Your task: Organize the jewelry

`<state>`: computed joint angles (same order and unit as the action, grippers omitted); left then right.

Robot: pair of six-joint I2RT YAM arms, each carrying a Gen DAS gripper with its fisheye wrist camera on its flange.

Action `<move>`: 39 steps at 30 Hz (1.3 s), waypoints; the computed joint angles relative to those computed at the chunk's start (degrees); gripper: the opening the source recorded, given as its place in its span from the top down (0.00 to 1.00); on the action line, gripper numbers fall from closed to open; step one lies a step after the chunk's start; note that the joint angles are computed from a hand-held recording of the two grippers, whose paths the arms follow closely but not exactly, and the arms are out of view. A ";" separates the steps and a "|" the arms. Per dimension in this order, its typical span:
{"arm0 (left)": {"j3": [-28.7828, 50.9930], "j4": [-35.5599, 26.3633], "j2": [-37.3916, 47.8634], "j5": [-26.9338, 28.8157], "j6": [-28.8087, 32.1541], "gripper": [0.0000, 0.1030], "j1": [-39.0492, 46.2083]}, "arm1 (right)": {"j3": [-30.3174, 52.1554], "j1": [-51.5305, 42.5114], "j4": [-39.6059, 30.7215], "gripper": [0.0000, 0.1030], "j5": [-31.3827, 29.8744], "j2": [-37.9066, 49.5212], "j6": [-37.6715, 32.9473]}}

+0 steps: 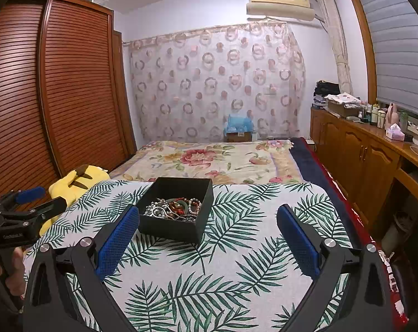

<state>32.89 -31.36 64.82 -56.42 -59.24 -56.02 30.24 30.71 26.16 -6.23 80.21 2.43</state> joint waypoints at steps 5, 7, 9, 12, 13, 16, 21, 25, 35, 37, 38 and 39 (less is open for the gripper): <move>-0.08 0.09 -0.04 0.07 -0.09 0.08 0.00 | -0.03 -0.07 0.07 0.03 -0.03 0.03 -0.02; -0.04 -0.01 0.10 -0.02 -0.22 0.08 -0.08 | -0.04 -0.13 0.12 0.03 -0.15 0.03 0.00; -0.04 -0.01 0.10 -0.02 -0.22 0.08 -0.08 | -0.04 -0.12 0.35 0.03 -0.11 0.32 -0.01; -0.07 0.06 0.08 -0.07 -0.18 0.08 -0.15 | -0.08 -0.17 0.26 0.03 -0.17 0.21 0.08; -0.07 0.04 0.10 -0.15 -0.22 0.08 -0.17 | -0.06 -0.21 0.15 0.03 -0.24 0.11 0.01; 0.17 -0.35 0.15 -0.32 -0.48 0.08 -0.33 | -0.11 -0.27 0.28 0.03 -0.29 0.08 0.02; 0.36 -0.69 0.06 -0.37 -0.53 0.08 -0.41 | -0.24 0.23 0.51 0.03 0.16 0.13 0.26; 0.38 -0.67 0.16 -0.37 -0.59 0.08 -0.42 | -0.28 0.13 0.56 0.03 0.05 0.17 0.25; 0.30 -0.60 0.31 -0.47 -0.75 0.08 -0.57 | -0.37 -0.05 0.80 0.03 -0.14 0.27 0.25; 0.27 -0.59 0.39 -0.54 -0.84 0.08 -0.61 | -0.37 -0.12 0.73 0.03 -0.22 0.22 0.22; 0.44 -0.80 0.47 -0.57 -0.96 0.08 -0.65 | -0.39 -0.11 0.81 0.03 -0.21 0.27 0.23; 0.53 -0.90 0.45 -0.52 -0.98 0.08 -0.62 | -0.32 -0.22 0.61 0.03 -0.31 0.15 0.20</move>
<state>33.42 -32.26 65.27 -56.94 -60.22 -56.64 29.92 30.50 26.77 -6.54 80.36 2.62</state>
